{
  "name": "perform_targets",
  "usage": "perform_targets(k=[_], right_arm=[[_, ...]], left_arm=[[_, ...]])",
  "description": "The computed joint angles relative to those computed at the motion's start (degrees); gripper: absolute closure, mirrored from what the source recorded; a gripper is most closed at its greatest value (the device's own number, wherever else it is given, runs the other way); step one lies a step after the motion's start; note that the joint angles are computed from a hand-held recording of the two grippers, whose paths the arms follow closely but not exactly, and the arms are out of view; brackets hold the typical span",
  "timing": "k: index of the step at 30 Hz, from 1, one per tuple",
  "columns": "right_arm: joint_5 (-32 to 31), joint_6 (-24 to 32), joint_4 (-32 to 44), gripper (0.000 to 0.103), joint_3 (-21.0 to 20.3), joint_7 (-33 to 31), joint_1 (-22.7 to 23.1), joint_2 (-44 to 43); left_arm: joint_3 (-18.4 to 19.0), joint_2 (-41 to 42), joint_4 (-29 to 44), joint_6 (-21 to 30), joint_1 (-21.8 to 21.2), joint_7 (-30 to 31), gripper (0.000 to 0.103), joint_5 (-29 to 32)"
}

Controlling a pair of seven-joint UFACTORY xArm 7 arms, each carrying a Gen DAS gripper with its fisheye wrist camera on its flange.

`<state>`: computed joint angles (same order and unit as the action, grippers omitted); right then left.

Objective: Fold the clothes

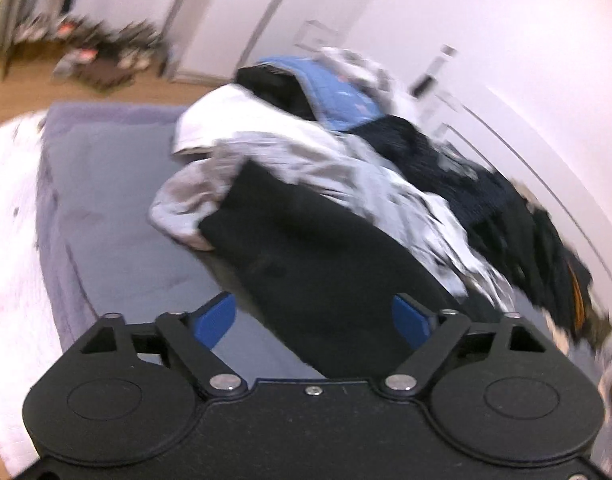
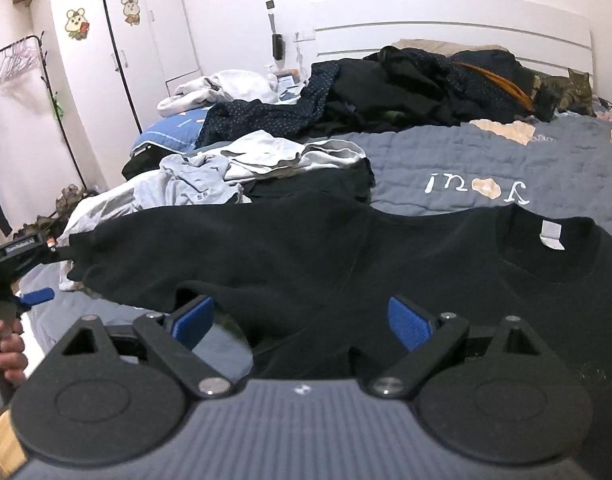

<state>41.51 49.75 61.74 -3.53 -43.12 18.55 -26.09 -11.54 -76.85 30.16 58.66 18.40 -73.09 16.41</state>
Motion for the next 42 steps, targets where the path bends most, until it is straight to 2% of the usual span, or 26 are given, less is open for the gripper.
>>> perform_targets(k=[3, 11, 13, 14, 15, 18, 28, 31, 36, 39, 42], right_arm=[[0.9, 0.4, 0.0, 0.009, -0.4, -0.9, 0.4, -0.1], [2.1, 1.0, 0.2, 0.009, -0.2, -1.0, 0.7, -0.2], [2.1, 0.9, 0.2, 0.009, -0.1, -1.1, 0.6, -0.2], [2.0, 0.7, 0.1, 0.009, 0.0, -1.1, 0.6, -0.2], [1.9, 0.6, 0.0, 0.009, 0.1, -1.1, 0.5, -0.2], [1.6, 0.7, -0.1, 0.009, 0.2, -0.8, 0.5, -0.1], [1.2, 1.1, -0.3, 0.009, 0.0, -0.4, 0.1, -0.3], [1.0, 1.2, -0.2, 0.009, -0.1, -0.2, 0.0, -0.1], [1.2, 1.5, 1.1, 0.009, -0.5, 0.3, -0.6, 1.1], [1.5, 1.8, 3.2, 0.009, -1.2, 1.3, -1.7, 2.8], [1.9, 2.2, 5.5, 0.009, -1.8, 2.4, -3.1, 4.7]], left_arm=[[2.0, -1.3, -3.2, -2.2, 1.0, -1.1, 0.043, 0.3], [4.2, -1.4, -8.2, -6.3, 4.1, -3.0, 0.044, -0.3], [5.0, -1.6, -9.3, -7.8, 4.2, -2.9, 0.054, -0.6], [5.6, -1.7, -9.9, -9.0, 4.1, -2.9, 0.066, -1.0], [6.2, -2.1, -10.7, -10.3, 4.1, -3.1, 0.073, -1.6], [5.8, -2.5, -11.6, -12.6, 4.9, -3.5, 0.081, -2.5], [4.8, -2.3, -12.7, -15.6, 7.8, -5.1, 0.079, -3.6], [3.6, -2.6, -12.3, -16.5, 9.0, -6.4, 0.086, -3.3], [2.2, -0.1, -10.1, -26.8, 8.0, -5.3, 0.09, -2.3], [0.6, 4.5, -6.8, -33.5, 5.6, -1.9, 0.091, -2.1], [-1.5, 11.1, -2.0, -38.5, 0.8, 4.6, 0.091, -1.8]])
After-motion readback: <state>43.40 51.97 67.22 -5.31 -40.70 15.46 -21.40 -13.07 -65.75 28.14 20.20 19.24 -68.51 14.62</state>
